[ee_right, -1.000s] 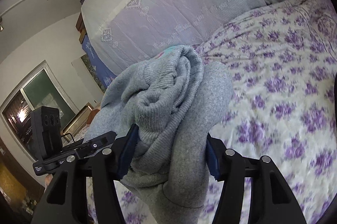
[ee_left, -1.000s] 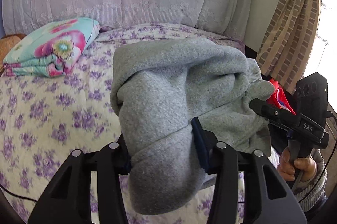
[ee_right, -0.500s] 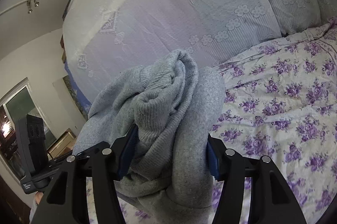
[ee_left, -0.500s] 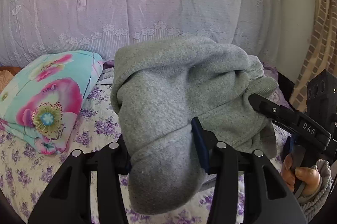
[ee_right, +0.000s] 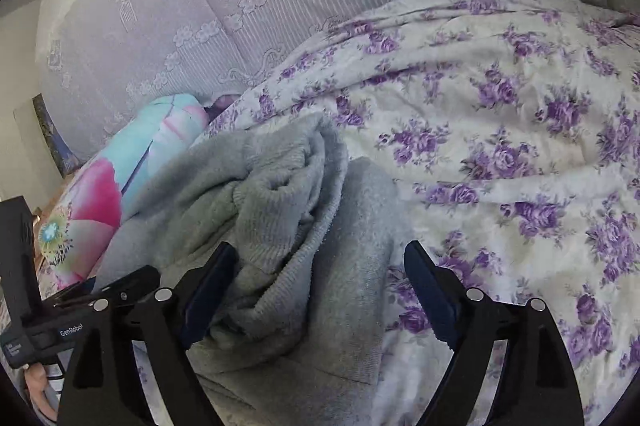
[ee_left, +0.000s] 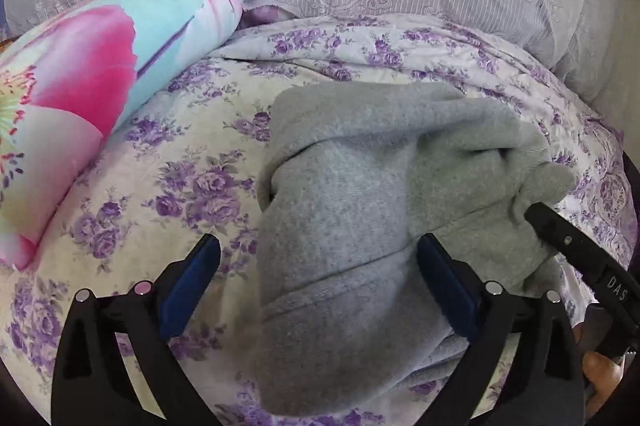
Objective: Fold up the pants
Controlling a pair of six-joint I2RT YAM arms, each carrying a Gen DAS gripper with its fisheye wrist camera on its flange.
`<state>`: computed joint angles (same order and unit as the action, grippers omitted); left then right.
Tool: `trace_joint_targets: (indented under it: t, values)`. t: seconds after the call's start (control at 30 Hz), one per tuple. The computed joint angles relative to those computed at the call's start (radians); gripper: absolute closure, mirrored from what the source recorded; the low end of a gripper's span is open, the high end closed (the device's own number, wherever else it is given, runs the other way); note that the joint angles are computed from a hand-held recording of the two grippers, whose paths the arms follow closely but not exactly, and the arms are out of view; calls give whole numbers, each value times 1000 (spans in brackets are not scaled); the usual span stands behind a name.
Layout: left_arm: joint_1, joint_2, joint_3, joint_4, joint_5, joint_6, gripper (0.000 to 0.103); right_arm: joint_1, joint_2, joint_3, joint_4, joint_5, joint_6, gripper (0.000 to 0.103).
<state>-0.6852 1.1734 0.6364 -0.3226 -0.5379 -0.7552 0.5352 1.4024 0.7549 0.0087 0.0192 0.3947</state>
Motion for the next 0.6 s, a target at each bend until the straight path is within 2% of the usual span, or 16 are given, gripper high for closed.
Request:
trace_joint_targets:
  t: [0.13, 0.17, 0.2, 0.27, 0.33, 0.37, 0.43, 0.47, 0.5, 0.53, 0.6]
  values:
    - [-156, -84, 36, -195, -281, -92, 7, 63, -208, -103, 107, 130, -37, 17]
    - [-176, -115, 51, -227, -314, -105, 7, 88, -240, -119, 145, 130, -54, 17]
    - [-189, -147, 50, -222, -315, -104, 7, 102, -244, -116, 165, 105, -71, 17]
    - [-173, -140, 64, -171, -234, -39, 7, 131, -191, -72, 126, 57, -104, 18]
    - [-149, -23, 102, -179, -183, -6, 9, 136, -63, -3, 26, 56, -93, 18]
    - [-123, 72, 130, -208, -172, -18, 8, 124, 29, 53, -69, 66, -38, 17]
    - [-50, 128, 80, -110, -48, 18, 6, 13, 114, 59, -65, -136, 12, 14]
    - [-18, 81, 49, -79, 10, 14, 6, -8, 81, 35, -38, -165, 28, 16]
    - [11, 36, 42, -88, 56, 10, 6, -7, 57, 20, -28, -161, 29, 16]
    - [19, -1, 33, -94, 57, -2, 6, 10, 37, 4, -14, -126, 26, 16]
    - [-17, -30, 34, -141, -33, -35, 6, 64, -14, -12, -25, -10, 14, 16]
